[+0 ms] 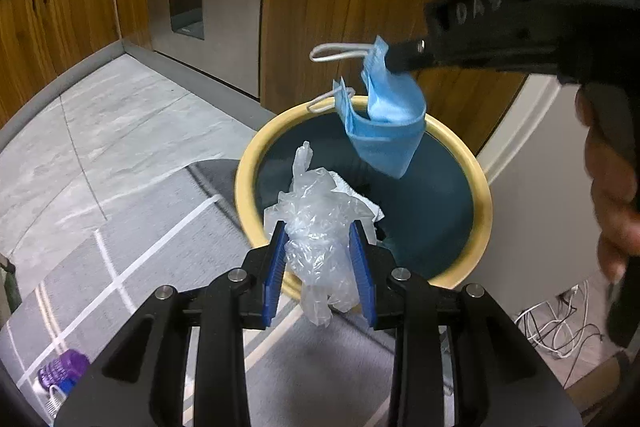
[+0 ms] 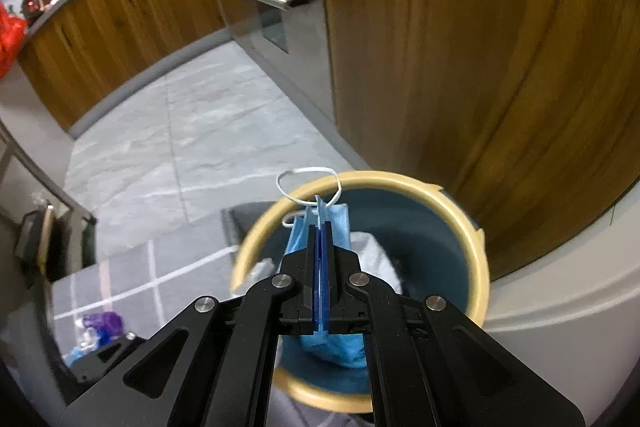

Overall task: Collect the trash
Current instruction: 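Carry the blue mask and clear film up over the yellow-rimmed bin, then open both grippers above the bin to drop the mask and film, then move both open grippers back down to the trash on the mat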

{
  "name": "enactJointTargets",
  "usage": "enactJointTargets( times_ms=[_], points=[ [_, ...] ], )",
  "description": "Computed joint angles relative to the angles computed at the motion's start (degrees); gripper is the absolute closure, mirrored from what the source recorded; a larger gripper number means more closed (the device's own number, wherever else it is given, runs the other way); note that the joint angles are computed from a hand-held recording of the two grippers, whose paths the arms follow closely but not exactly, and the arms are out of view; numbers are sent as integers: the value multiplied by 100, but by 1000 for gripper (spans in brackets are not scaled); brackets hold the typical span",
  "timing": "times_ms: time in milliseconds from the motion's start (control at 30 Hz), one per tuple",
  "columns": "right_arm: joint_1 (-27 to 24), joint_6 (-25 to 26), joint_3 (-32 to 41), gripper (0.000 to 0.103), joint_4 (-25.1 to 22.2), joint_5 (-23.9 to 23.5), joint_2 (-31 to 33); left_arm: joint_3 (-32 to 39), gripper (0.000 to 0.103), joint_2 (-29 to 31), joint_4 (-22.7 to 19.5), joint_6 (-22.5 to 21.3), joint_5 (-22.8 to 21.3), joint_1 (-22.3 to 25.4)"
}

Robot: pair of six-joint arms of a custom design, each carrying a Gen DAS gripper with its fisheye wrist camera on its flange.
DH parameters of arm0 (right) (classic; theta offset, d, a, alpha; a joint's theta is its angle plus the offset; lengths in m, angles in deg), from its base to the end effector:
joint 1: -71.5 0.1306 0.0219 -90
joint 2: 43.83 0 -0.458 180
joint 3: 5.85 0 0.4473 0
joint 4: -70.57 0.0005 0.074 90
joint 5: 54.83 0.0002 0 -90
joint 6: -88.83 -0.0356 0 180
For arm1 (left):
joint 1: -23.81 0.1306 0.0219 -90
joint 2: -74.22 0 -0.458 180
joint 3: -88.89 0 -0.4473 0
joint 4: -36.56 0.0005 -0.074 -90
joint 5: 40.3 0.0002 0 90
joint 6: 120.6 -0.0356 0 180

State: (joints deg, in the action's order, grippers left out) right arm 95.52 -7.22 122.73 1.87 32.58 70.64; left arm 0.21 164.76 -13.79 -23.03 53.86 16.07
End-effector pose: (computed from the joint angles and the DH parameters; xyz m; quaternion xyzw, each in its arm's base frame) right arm 0.6469 0.2895 0.5671 -0.1555 0.9396 0.0997 0.2880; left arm 0.5390 -0.0764 0.5112 0.0139 0.9378 -0.0798 0.3377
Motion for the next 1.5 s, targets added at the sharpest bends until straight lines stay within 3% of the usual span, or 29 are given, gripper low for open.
enactJointTargets(
  times_ms=[400, 633, 767, 1000, 1167, 1333, 1500],
  points=[
    [-97, -323, 161, 101, -380, 202, 256, 92, 72, 313, -11, -145, 87, -20],
    [-114, -313, 154, 99, -347, 183, 256, 100, 64, 331, 39, -64, 160, 26],
    [-107, -345, 166, 89, -310, 176, 252, 50, 57, 255, 83, -37, 121, 30],
    [-118, -365, 122, 63, -177, 164, 174, -175, 27, -24, 220, 33, 13, 74],
    [-132, -540, 81, 24, -53, 26, 101, -299, 15, -210, 254, 67, -235, 102],
    [-66, -467, -6, 14, 105, 145, -21, -308, 15, -380, 162, 12, -416, 142],
    [47, -304, -90, 11, 196, 255, -125, -354, 9, -700, 98, -49, -584, 214]
  ],
)
